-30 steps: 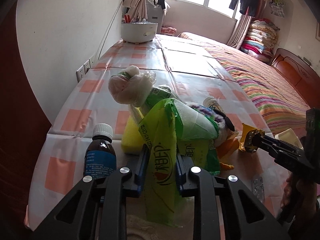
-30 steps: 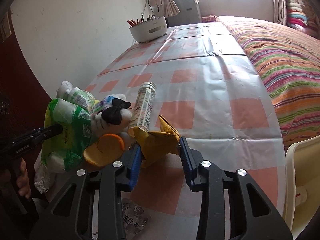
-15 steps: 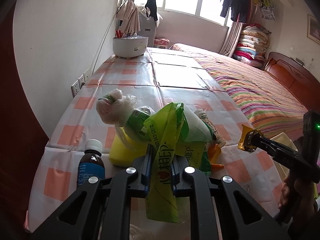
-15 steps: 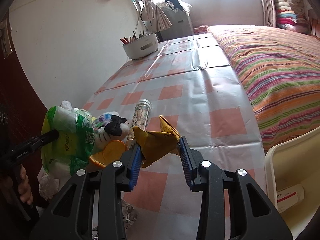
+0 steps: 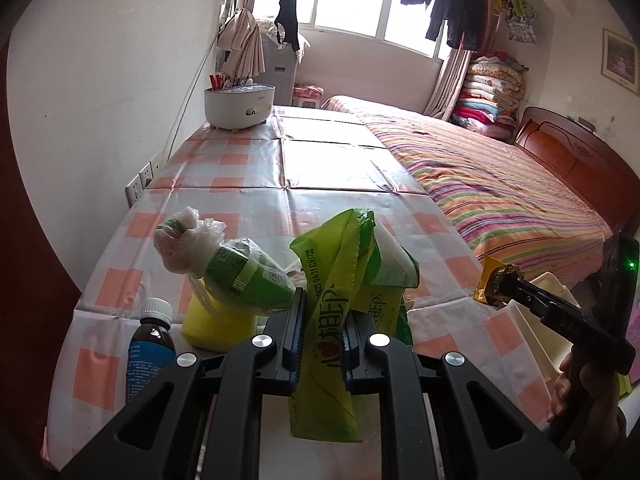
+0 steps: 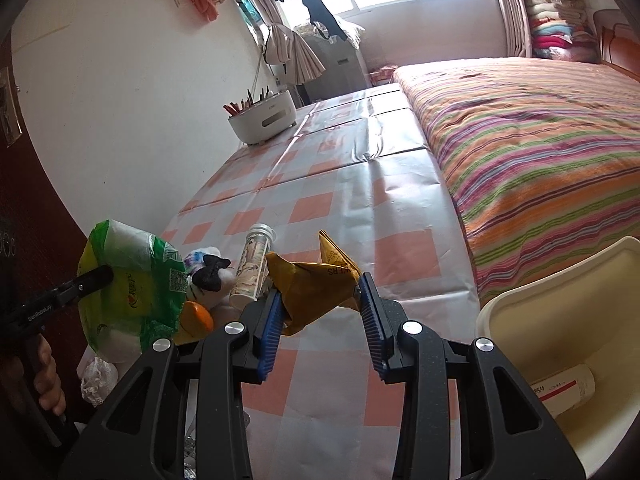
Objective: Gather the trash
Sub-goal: 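Carry the green bag and yellow wrapper over the cream basket with both tools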
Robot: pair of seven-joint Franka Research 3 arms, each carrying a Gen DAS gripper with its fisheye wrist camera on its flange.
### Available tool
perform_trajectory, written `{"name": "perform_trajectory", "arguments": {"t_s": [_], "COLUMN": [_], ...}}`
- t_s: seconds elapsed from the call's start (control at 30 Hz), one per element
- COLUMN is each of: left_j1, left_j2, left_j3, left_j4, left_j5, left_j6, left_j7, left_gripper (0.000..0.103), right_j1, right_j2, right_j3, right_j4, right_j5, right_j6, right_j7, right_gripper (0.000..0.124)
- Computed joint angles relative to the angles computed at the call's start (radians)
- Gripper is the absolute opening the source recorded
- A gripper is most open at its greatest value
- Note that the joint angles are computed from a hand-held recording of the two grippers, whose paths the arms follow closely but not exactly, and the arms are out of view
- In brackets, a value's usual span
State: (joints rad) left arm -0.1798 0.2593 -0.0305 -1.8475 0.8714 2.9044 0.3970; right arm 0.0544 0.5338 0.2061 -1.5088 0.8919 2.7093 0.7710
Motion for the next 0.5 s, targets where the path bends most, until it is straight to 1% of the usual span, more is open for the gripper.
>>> {"name": "perform_trajectory", "arguments": {"t_s": [0.17, 0.5], "left_j1": [-0.009, -0.044], "left_j2": [0.025, 0.094], "left_j3": [-0.011, -0.036], "left_j4": [0.041, 0.132], "left_j5": [-0.02, -0.127], "left_j6": [0.005, 0.013], "left_j7": [0.033, 0.177], "left_gripper": [0.014, 0.015], "right_j1": [-0.015, -0.05], "right_j2": [-0.02, -0.045], "right_j3": [-0.002, -0.013], "right_j4": [-0.029, -0.065], "right_j5": [0.021, 0.064], "right_j6": [0.029, 0.058], "right_j7": [-0.016, -0.025], "right_gripper": [0.036, 0.036]}}
